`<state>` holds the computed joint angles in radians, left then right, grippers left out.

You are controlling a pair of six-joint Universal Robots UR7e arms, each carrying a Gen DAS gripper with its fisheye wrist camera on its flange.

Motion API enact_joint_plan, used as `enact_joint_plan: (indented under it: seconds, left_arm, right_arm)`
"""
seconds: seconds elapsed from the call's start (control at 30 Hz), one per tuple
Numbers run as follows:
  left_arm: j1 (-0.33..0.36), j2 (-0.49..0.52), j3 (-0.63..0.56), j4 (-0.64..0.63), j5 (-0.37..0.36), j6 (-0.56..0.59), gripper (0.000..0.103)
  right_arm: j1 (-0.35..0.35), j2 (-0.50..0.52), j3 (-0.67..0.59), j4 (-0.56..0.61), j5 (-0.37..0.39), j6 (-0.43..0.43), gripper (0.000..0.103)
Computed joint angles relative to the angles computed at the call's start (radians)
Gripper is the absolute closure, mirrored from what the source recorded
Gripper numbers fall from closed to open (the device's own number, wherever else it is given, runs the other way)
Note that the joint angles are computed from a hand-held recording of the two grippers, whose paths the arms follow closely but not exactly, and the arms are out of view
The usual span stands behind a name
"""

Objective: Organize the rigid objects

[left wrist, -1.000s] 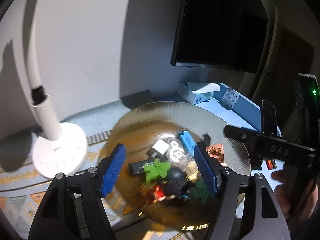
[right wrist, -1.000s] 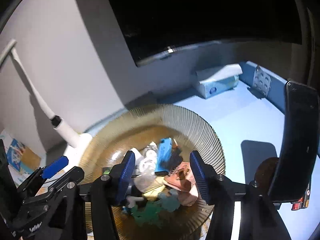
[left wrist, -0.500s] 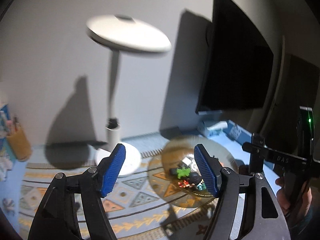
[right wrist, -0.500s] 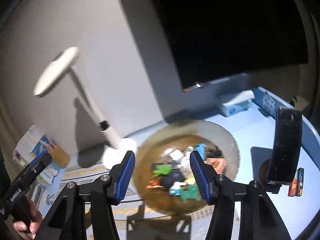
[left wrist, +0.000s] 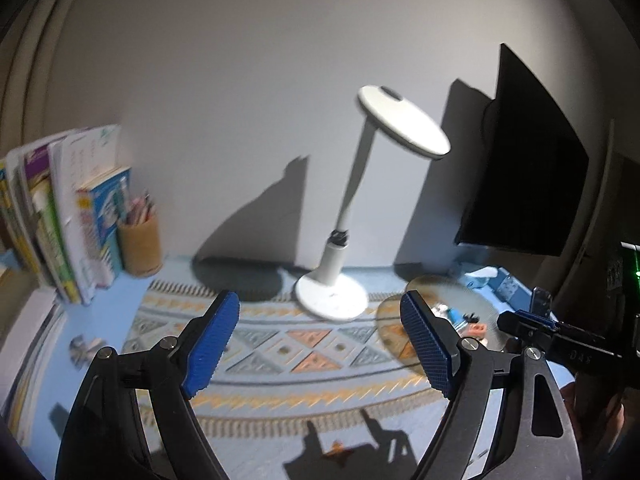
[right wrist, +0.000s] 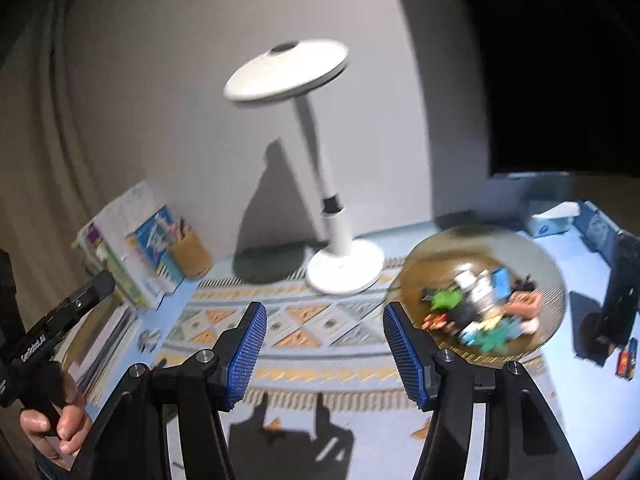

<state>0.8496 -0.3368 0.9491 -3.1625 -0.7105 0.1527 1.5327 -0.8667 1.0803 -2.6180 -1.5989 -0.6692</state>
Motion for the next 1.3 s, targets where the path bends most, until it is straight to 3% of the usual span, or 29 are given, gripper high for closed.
enact_joint_plan:
  seconds: [0.27, 0.7, 0.97, 1.03, 1.07, 1.13, 1.3]
  left_arm:
    - [0.014, -0.068, 0.166, -0.048, 0.013, -0.049, 0.021]
    - [0.037, -0.070, 0.241, 0.009, 0.018, -0.127, 0.021]
    - [0.056, -0.013, 0.178, 0.046, 0.040, -0.110, 0.021]
    - [0.062, 0.032, 0.138, -0.010, 0.064, -0.034, 0.018]
    - [0.069, 0.054, 0.118, -0.029, 0.071, -0.015, 0.016]
    - [0.088, 0.088, 0.079, 0.006, 0.075, -0.052, 0.016]
    - [0.113, 0.139, 0.023, 0.035, 0.050, -0.070, 0.016]
  right_arm:
    - [0.017, -0.019, 0.127, -0.085, -0.060, -0.034, 0.044]
    - [0.018, -0.006, 0.174, -0.125, -0.111, -0.032, 0.044]
    - [-0.004, 0.037, 0.130, -0.103, -0.152, 0.004, 0.044]
    - [-0.012, 0.050, 0.137, -0.167, -0.141, -0.034, 0.044]
    - [-0.022, 0.060, 0.160, -0.254, -0.110, -0.081, 0.044]
    - [-0.033, 0.099, 0.176, -0.396, -0.125, -0.158, 0.031]
    - [-0.056, 0.151, 0.139, -0.370, -0.120, -0.171, 0.031]
